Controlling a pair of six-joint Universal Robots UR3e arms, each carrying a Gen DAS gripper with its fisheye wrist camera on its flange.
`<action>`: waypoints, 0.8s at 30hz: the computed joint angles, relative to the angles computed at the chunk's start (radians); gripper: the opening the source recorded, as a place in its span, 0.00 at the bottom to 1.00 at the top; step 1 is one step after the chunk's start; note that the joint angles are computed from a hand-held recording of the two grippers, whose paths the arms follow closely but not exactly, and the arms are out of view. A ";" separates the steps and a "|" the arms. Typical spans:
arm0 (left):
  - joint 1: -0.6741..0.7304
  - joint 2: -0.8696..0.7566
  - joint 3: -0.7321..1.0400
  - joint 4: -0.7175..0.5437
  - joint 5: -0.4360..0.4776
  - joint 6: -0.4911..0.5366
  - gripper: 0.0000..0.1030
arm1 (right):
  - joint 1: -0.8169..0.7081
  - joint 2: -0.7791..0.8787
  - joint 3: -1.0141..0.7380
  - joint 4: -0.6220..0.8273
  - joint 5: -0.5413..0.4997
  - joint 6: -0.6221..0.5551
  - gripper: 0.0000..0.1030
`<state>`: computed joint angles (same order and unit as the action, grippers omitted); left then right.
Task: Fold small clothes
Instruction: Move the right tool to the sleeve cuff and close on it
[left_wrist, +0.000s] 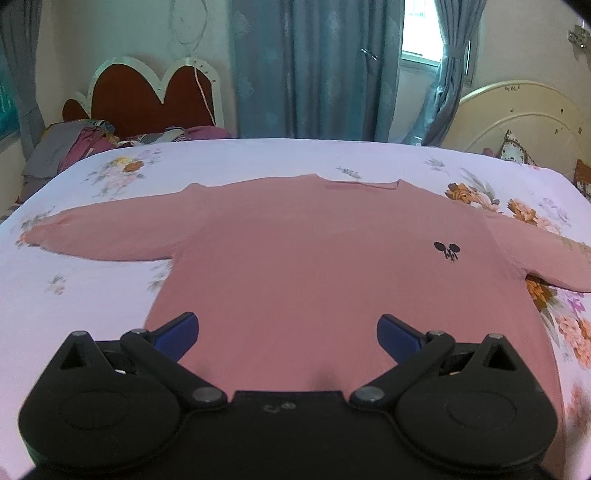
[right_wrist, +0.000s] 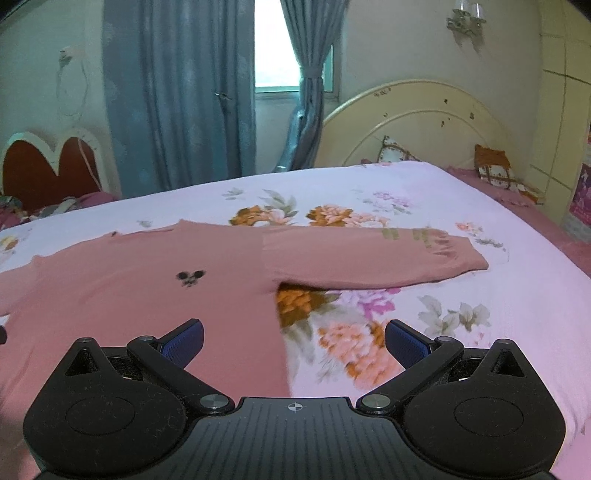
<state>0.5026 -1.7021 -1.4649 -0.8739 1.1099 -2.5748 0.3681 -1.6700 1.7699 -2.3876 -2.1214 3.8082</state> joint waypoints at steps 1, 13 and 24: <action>-0.021 -0.022 0.013 0.020 0.016 -0.013 1.00 | -0.035 -0.006 0.019 -0.021 0.021 -0.023 1.00; -0.231 -0.308 0.276 0.066 0.169 -0.118 0.99 | -0.500 -0.005 0.241 -0.290 0.305 -0.238 0.99; -0.317 -0.497 0.518 0.006 0.228 -0.127 0.96 | -0.831 0.140 0.272 -0.384 0.417 -0.301 0.65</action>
<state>0.1858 -2.1993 -0.9472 -0.8678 1.3378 -2.7014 -0.4625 -1.5302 2.0422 -2.7715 -1.7045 3.5069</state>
